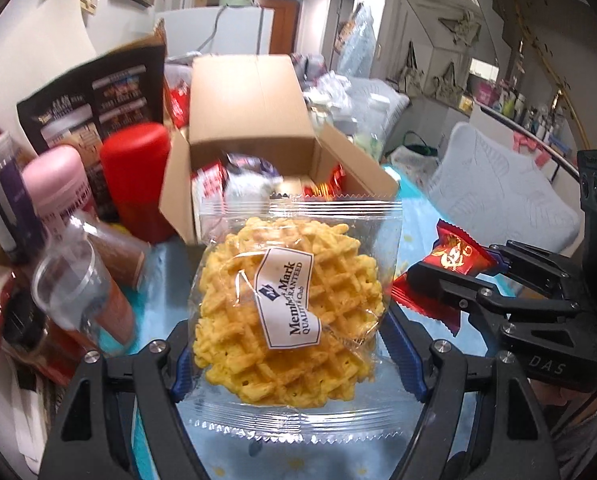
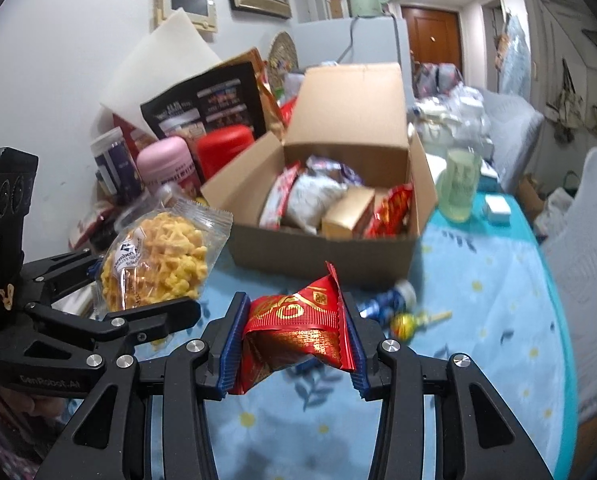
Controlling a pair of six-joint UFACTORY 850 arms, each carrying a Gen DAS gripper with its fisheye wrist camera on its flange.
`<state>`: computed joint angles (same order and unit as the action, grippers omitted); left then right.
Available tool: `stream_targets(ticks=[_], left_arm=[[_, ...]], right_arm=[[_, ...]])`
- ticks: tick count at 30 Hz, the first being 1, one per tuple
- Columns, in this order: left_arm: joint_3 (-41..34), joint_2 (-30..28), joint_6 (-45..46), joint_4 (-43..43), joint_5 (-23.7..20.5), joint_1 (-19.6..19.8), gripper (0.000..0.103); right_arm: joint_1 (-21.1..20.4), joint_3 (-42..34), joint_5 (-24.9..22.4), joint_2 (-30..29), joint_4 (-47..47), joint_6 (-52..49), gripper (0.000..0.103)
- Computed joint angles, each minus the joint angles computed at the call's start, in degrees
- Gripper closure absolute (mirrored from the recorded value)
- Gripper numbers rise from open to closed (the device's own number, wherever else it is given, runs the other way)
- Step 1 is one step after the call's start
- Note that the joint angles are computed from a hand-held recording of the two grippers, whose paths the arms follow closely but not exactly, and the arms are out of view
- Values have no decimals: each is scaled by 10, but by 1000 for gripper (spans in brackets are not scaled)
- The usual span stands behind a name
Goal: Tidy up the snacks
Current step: 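Lift the waffle and red candy packet and carry both over the box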
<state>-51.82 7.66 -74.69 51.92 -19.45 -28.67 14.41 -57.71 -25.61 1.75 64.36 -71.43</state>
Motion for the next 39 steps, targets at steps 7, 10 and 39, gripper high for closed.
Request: stream_targets(ticks=[7, 10, 39], left_arm=[[-37, -10, -25, 45, -1, 21, 25], [-56, -21, -32, 58, 2, 30, 25], [-317, -257, 30, 37, 16, 137, 25]], right_arm=[[2, -48, -9, -21, 35, -40, 59], [3, -72, -18, -35, 38, -43, 59], [6, -409, -28, -311, -81, 123, 59]])
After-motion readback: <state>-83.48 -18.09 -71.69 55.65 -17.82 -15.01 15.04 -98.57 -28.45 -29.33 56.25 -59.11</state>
